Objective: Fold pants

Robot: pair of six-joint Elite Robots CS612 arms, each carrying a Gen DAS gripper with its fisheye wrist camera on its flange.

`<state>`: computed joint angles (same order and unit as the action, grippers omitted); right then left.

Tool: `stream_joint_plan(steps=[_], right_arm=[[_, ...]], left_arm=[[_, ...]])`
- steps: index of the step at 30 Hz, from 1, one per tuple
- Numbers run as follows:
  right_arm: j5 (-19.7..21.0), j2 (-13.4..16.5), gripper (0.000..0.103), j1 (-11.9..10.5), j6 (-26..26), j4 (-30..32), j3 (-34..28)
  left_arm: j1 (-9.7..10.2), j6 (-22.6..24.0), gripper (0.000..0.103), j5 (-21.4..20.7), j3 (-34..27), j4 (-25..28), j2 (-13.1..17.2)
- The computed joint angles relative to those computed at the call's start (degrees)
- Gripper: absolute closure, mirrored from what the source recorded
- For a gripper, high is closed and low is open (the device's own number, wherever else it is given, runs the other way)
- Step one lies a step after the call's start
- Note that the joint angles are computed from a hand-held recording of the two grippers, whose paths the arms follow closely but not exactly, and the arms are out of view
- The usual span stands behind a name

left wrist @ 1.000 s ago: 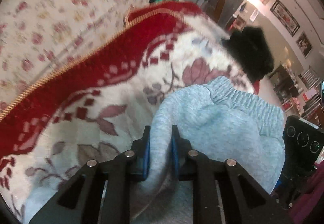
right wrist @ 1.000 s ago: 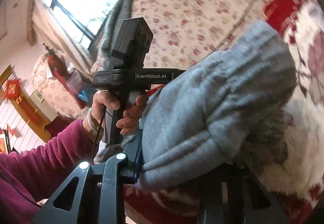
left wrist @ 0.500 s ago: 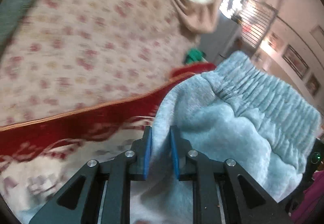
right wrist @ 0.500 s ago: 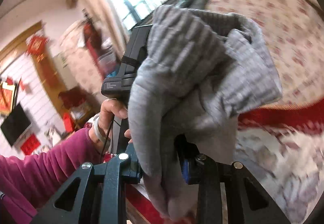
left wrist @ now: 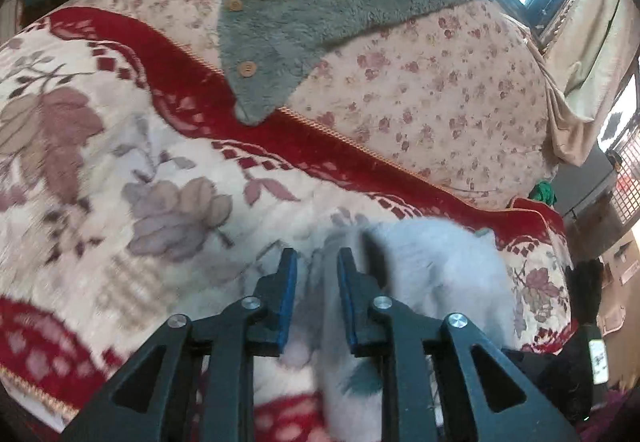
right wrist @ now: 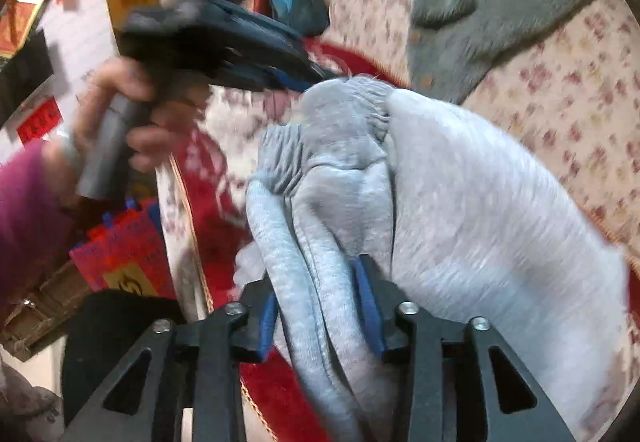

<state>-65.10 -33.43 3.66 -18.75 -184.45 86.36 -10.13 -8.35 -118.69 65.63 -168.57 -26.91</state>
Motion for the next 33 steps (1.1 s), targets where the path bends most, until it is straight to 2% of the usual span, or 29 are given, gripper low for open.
stream_joint_plan(steps=[1,2,3,4,6,9,13,15,17,19,23,27,33], right_arm=[[2.9,-0.3,0.042,-0.3,-0.2,0.0,0.5],[6.6,-0.7,0.027,-0.8,-0.5,0.9,0.9],[9.4,-1.4,0.022,-1.2,-0.2,1.9,1.6],[10.7,-2.2,0.022,-1.7,0.1,2.1,2.4],[12.6,-3.6,0.022,-2.6,0.5,0.7,4.3],[12.6,-4.7,0.022,-4.2,4.4,-4.3,6.8],[7.0,-5.2,0.022,-6.1,11.9,-7.3,7.5],[4.1,-5.3,0.022,-6.8,15.5,-7.6,7.4],[2.8,-5.4,0.022,-7.3,17.3,-7.7,7.2],[-1.4,-5.3,0.022,-6.9,18.3,-6.9,6.2],[-2.7,-4.6,0.022,-7.0,20.7,-6.1,4.5],[-4.4,-2.7,0.022,-6.3,21.4,-3.1,0.9],[-12.1,0.9,0.019,-4.1,20.5,1.7,-4.7]], left_arm=[[0.05,0.3,0.077,-0.1,1.1,-1.2,-0.6],[0.02,0.4,0.07,-0.4,2.1,-2.5,-1.1],[-0.05,0.4,0.066,-1.3,3.3,-4.0,-1.7],[-0.15,0.3,0.061,-2.3,4.4,-5.7,-2.3],[-0.67,-0.1,0.056,-4.5,5.9,-9.4,-3.2],[-1.85,1.5,0.046,-6.8,8.2,-12.2,-4.9],[-3.6,5.1,0.037,-7.3,11.4,-13.5,-7.0],[-4.59,6.6,0.035,-6.3,12.9,-13.8,-7.9],[-5.57,7.8,0.034,-4.1,14.2,-14.0,-8.4],[-6.39,9.2,0.033,-1.6,15.5,-13.6,-8.9],[-7.61,10.8,0.033,4.4,17.0,-13.1,-8.8],[-7.76,9.2,0.033,8.6,17.6,-13.4,-7.9],[-6.34,5.2,0.033,5.5,17.4,-15.1,-6.3]])
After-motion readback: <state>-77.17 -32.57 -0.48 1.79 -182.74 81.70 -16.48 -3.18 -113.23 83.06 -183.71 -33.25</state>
